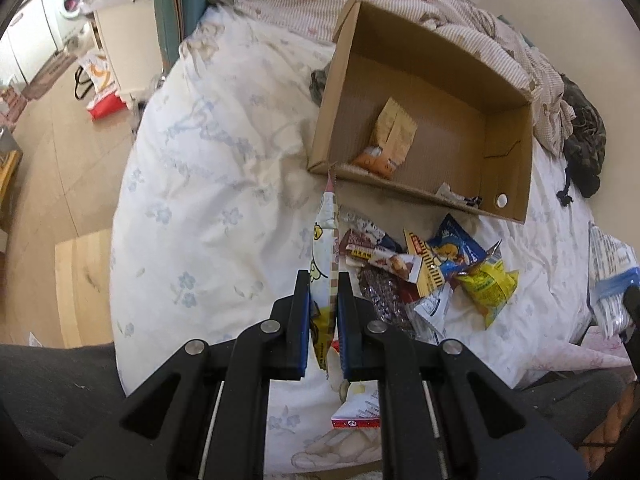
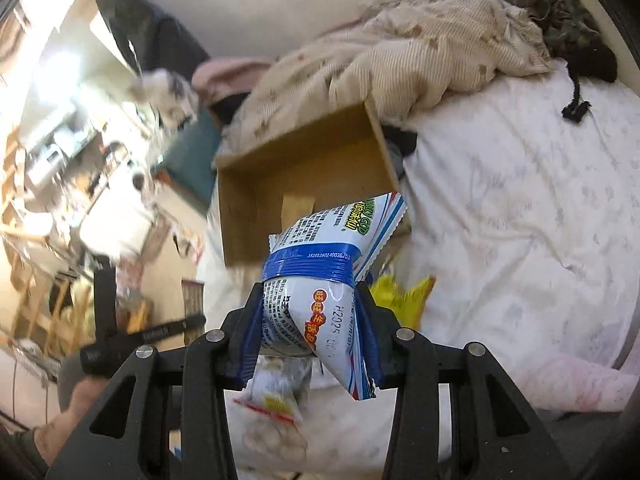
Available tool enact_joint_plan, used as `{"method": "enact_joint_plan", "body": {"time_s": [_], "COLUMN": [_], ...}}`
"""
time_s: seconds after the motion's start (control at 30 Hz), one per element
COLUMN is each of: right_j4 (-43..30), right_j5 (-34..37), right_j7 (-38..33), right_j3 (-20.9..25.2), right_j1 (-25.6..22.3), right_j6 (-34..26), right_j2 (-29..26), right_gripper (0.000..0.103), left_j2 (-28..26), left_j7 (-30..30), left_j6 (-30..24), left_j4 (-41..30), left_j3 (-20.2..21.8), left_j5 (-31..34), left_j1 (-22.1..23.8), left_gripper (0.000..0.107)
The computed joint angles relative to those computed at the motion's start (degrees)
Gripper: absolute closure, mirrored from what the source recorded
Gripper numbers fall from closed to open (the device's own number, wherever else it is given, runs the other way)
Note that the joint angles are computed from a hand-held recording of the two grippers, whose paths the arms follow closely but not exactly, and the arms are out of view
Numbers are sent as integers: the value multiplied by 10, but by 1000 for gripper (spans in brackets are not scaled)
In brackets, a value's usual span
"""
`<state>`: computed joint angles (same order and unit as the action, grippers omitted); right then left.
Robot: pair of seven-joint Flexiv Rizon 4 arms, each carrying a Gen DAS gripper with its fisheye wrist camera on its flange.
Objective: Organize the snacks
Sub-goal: 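Carry the white-yellow packet into the box with the left gripper while the right gripper carries the blue-white bag in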
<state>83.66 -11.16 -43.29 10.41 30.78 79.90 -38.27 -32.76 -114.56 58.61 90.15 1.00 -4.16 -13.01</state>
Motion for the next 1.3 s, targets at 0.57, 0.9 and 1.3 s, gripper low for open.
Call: {"method": "enact_joint_plan", "body": {"time_s": [0.57,0.9,1.3], "right_j4": [-66,-166,-333], "right_j5": [17,26,47], "right_j7": [-24,-51,-98], "right_j3": [24,23,25], "right_j1": [-20,-18,-9], "right_j6": [4,-22,-108], "right_j2": [-47,-104,-192], "right_gripper": [59,59,58], "left_j2": [14,-30,-112], "left_j7": [0,42,77], "left_j6": [69,11,-53], "left_j4": [-30,-135,-275], "left_j3": [22,23,22], "left_j5": [68,64,64], "left_j1": [-25,-18,-16], "left_gripper": [98,98,98]}}
